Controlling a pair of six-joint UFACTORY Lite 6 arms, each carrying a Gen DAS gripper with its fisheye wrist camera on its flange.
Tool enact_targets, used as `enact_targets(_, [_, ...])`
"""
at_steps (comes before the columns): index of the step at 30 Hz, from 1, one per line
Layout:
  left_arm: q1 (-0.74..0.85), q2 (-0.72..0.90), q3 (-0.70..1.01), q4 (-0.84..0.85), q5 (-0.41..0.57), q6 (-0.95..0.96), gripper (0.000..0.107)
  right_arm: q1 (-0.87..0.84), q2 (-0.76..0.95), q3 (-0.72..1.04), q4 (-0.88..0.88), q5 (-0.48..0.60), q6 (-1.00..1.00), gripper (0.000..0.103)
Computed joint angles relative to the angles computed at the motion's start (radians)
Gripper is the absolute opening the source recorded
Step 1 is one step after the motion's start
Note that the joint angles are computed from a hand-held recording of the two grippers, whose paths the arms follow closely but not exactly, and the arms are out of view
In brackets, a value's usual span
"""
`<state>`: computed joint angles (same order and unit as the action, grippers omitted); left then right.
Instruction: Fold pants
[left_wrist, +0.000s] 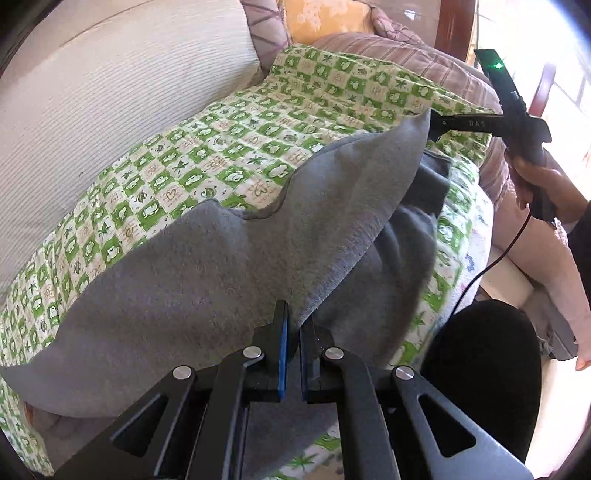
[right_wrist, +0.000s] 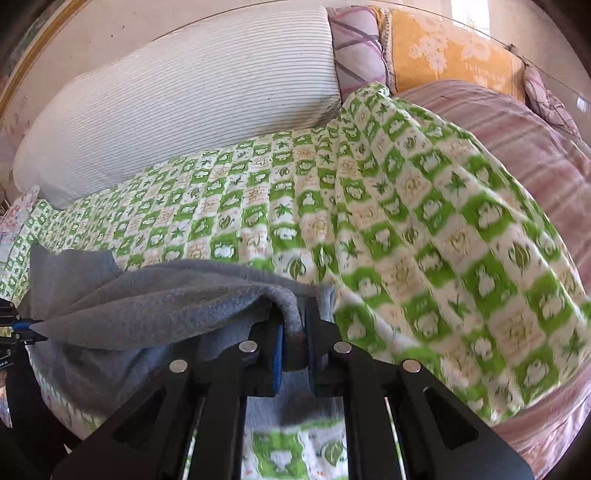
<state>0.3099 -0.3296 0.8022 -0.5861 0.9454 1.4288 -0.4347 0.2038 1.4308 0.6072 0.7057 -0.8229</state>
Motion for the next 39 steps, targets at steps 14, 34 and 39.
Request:
enact_targets(14, [0.082,0.007,-0.116,0.012,0.022,0.106,0.045,0.100,-0.159,-0.249,-0.455,-0.097,0.411,0.077])
enact_targets(34, [0.711,0.885,0.925,-0.039,0.216,0.032,0.053,0.747,-0.085,-0.050,-0.358,-0.152,0.693,0.077])
enact_targets(39, [0.760,1.099,1.245,-0.038,0.284,-0.090,0.054,0.912,0.077,0.119,-0.385,-0.143,0.756,0.077])
